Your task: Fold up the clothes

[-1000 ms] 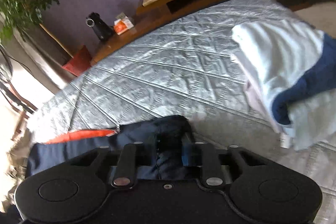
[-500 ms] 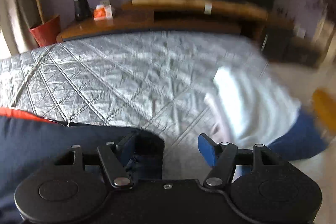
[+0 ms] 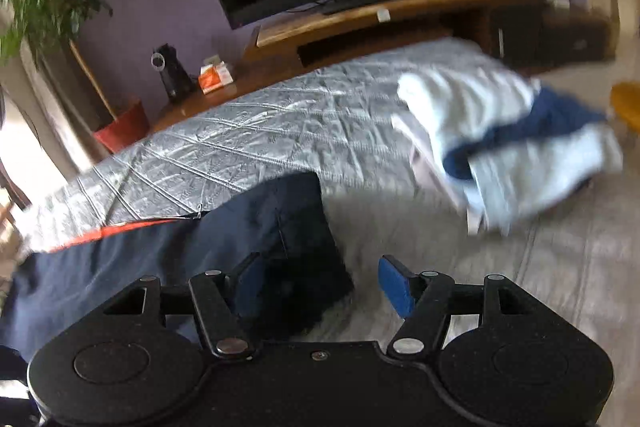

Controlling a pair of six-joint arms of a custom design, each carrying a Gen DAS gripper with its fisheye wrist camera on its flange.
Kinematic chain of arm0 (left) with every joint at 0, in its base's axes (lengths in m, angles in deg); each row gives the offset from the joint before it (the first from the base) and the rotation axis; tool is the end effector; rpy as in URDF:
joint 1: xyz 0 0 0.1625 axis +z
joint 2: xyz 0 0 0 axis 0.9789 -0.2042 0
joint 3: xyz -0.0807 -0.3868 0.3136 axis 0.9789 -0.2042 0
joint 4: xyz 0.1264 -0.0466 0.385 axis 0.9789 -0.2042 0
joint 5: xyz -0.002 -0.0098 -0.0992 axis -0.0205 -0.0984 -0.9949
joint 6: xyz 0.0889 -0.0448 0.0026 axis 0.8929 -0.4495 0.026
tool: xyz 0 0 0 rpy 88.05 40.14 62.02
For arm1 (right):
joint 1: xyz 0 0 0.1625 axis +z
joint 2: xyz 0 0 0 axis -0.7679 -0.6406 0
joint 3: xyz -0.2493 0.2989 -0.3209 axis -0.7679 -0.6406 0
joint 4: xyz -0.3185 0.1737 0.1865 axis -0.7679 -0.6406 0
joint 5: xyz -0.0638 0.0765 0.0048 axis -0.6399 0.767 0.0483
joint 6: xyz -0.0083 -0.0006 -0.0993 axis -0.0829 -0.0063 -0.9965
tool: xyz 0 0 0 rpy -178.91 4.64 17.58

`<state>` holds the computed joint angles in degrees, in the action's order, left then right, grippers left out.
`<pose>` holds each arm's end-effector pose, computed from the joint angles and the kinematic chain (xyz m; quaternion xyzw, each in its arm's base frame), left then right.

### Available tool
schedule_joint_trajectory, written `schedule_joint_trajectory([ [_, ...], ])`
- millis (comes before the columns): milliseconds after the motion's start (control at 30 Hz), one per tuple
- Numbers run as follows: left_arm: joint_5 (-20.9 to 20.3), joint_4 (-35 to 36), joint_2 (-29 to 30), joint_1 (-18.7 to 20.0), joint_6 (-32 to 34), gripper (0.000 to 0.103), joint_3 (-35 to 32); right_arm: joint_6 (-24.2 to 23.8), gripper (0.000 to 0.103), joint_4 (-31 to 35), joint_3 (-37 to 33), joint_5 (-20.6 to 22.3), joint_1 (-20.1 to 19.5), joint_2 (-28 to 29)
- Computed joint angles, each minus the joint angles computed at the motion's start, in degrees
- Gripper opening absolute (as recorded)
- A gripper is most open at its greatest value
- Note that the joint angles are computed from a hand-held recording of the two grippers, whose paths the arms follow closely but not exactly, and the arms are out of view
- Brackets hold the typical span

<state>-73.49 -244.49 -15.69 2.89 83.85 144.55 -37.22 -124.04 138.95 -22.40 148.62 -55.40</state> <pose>0.0730 -0.7324 0.2938 0.3861 0.8454 -0.1542 0.3353 0.2249 -0.8217 -0.0141 0.1270 -0.9106 0.3550 0.1696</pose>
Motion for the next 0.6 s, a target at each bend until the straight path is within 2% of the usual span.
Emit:
schedule_joint_trajectory([
  [133,-0.01,0.19,0.03,0.0,0.02,0.01,-0.11,-0.57,0.063,2.22,-1.68,1.7,-1.44,0.64],
  [167,-0.04,0.18,0.01,0.01,0.1,0.01,-0.1,-0.5,0.054,2.56,-1.56,2.77,-1.6,0.47],
  [200,-0.05,0.21,0.03,0.01,0.09,0.01,-0.13,-0.38,0.03,2.76,-1.36,3.94,-1.77,0.28],
  [267,-0.06,0.3,0.04,0.02,0.11,0.01,-0.19,0.55,0.028,4.68,-1.79,4.5,-1.68,0.13],
  [333,-0.11,0.28,0.05,0.03,0.17,0.01,-0.2,0.54,0.031,5.08,-2.49,4.92,-1.53,0.05],
  [367,-0.16,0.2,0.04,0.05,0.22,0.01,-0.17,1.46,0.037,5.48,-2.98,5.08,-1.56,0.01],
  [400,-0.21,0.16,0.04,0.07,0.25,0.01,-0.16,2.84,0.05,6.38,-3.5,5.15,-1.71,-0.09],
  [433,-0.27,0.22,0.04,0.09,0.21,0.01,-0.18,2.94,0.054,7.59,-4.25,2.9,-1.47,-0.03],
  [467,-0.29,0.35,0.04,0.09,0.12,0.01,-0.23,0.64,0.066,7.95,-5.25,-1.76,-0.68,0.55],
  [500,-0.26,0.45,0.05,0.08,0.06,0.01,-0.27,-4.06,0.075,7.6,-6.48,-7.02,0.53,1.51],
  [567,-0.2,0.52,0.06,0.05,0.03,0.01,-0.31,-11.65,0.074,3.91,-7.4,-11.86,2.15,3.2],
  [600,-0.19,0.47,0.06,0.05,0.07,0.01,-0.28,-12.52,0.074,1.98,-7.66,-12.97,2.76,3.77],
])
